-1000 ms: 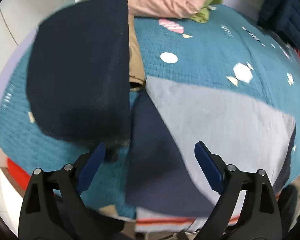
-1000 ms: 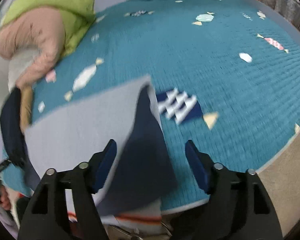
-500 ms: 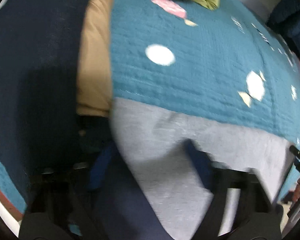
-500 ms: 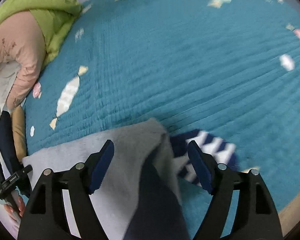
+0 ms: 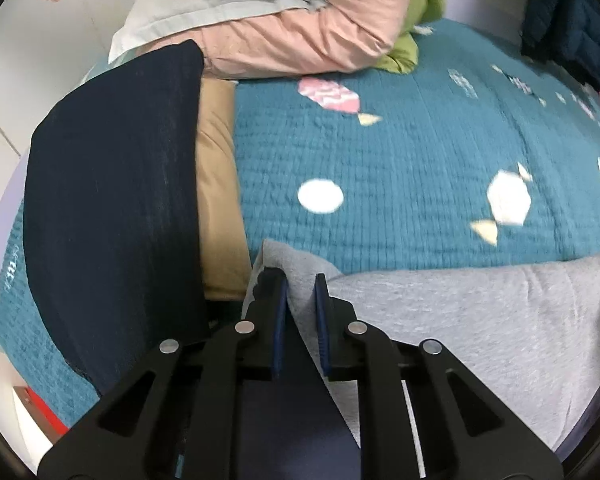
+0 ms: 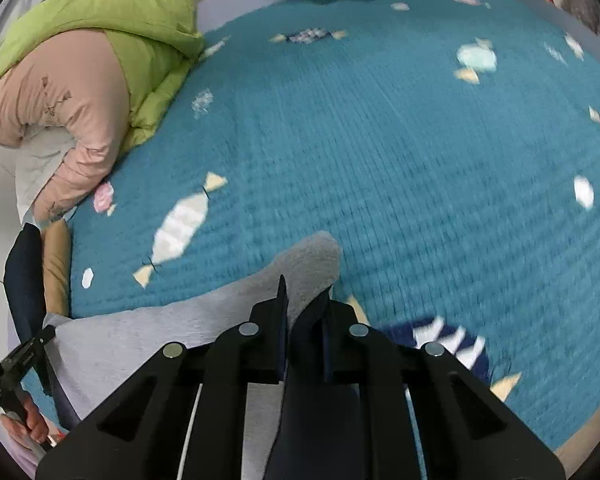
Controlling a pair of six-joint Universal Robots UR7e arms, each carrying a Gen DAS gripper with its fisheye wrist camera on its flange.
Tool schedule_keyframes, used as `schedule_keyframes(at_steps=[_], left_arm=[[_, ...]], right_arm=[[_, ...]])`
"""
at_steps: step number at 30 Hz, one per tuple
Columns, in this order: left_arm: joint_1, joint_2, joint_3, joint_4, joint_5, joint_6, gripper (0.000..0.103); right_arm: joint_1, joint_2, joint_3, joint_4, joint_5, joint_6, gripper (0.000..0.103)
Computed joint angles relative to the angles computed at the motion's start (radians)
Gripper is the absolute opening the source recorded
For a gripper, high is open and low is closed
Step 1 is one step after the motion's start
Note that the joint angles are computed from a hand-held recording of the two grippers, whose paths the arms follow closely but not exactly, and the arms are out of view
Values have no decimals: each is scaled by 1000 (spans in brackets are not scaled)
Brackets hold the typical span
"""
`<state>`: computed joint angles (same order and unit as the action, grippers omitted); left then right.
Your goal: Fold large clothes
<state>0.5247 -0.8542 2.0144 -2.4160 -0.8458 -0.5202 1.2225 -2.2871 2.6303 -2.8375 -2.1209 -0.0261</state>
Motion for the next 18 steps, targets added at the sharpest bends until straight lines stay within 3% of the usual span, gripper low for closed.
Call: schedule_keyframes(at_steps=[6, 8, 9, 10, 12, 14, 15, 18], left_arm=[[30, 26, -77, -43, -28, -3, 14], [30, 60, -113, 36, -9, -7, 26], [29, 74, -125, 88, 7, -19, 35], [28, 81, -123, 117, 12, -21, 53], [21, 70, -83, 102, 28, -11, 57], [18, 47, -51, 134, 30, -30, 70], [20, 27, -31, 143, 7, -42, 72], [17, -35, 28, 174, -49, -82, 72]], right_arm=[[88, 157, -104, -67, -114, 27, 12], [73, 213, -149, 22, -167, 29, 17], [78, 237, -154, 33, -215, 43, 25], [93, 268, -160, 55, -305, 60, 32], [113, 271, -139, 24, -380, 20, 70], [142, 238, -89, -45, -441, -28, 73], [139, 191, -67, -17, -431, -24, 73], [83, -10, -19, 202, -336, 49, 73]])
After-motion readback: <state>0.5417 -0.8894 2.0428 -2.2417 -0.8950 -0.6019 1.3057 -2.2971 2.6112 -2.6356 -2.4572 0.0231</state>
